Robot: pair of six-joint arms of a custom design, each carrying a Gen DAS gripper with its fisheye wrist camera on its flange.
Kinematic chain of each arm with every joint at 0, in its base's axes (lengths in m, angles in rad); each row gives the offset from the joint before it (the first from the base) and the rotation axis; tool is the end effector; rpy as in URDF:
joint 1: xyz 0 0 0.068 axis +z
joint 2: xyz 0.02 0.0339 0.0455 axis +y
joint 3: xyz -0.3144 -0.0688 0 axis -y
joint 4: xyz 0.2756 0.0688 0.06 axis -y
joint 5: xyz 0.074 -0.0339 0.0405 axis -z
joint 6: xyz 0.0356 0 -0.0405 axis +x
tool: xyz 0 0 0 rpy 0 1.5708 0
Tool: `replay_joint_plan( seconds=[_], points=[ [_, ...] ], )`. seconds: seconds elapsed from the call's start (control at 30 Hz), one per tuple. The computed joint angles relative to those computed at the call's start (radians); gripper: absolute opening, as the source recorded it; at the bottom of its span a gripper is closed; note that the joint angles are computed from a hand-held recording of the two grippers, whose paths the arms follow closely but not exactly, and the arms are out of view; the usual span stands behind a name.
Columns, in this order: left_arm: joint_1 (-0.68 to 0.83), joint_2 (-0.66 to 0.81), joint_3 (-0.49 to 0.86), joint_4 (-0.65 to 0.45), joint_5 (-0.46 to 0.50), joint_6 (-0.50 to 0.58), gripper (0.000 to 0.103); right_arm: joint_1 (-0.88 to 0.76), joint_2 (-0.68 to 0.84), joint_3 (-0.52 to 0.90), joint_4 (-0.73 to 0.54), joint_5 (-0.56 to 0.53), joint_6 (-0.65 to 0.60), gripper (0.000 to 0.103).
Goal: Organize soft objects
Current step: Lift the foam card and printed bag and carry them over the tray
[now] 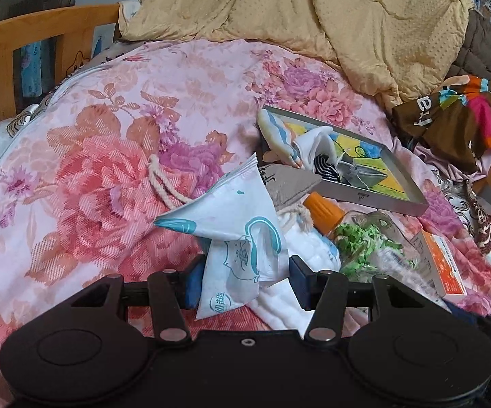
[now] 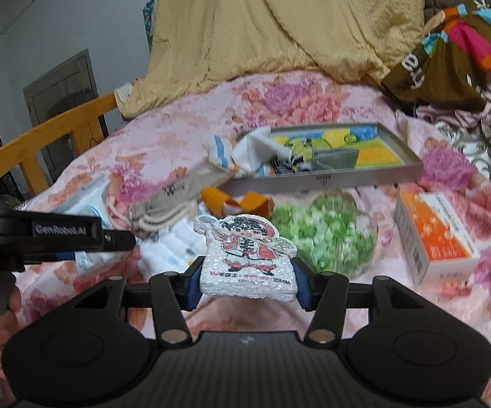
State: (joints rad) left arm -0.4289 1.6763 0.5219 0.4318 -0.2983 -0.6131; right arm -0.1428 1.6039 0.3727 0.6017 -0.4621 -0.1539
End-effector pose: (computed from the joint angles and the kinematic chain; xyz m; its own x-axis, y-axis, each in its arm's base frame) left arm 0.2776 -0.1154 0.1269 -0.6053 -0.3280 -0.7253 -0.1849 0.9442 -0.2726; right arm 0.2639 -0.0219 0.1255 -0.5407 -0.0609 -0.8390 -0.3159 0.9391 0.1355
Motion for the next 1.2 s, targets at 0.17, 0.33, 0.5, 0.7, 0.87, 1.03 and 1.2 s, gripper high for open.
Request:
replay_joint_plan(
  seconds=[0.17,0.33,0.5,0.7,0.87,1.03,1.2],
  points=[
    [0.012,0.020,0.024,0.021,0.004,0.027,0.054,-0.004,0.002,0.024,-0.012,-0.016,0.006,0.056],
    [0.021,0.039,0.067,0.044,0.016,0.090,0.054,-0.015,0.011,0.077,-0.024,-0.018,0.016,0.056],
    [0.062,0.069,0.177,0.002,0.078,0.152,0.054,-0.027,0.035,0.155,-0.066,-0.008,0.005,0.056],
    [0.100,0.175,0.372,-0.029,0.116,0.268,0.054,-0.021,0.124,0.308,-0.108,0.008,-0.040,0.056],
    [0.128,0.300,0.556,-0.054,0.136,0.300,0.054,-0.012,0.267,0.461,-0.046,0.068,-0.029,0.056],
    [0.141,0.429,0.722,-0.059,0.183,0.310,0.054,-0.016,0.415,0.607,0.023,0.109,0.110,0.056],
    [0.161,0.523,0.862,-0.098,0.320,0.298,0.054,-0.025,0.517,0.734,0.016,0.148,0.166,0.057]
  ],
)
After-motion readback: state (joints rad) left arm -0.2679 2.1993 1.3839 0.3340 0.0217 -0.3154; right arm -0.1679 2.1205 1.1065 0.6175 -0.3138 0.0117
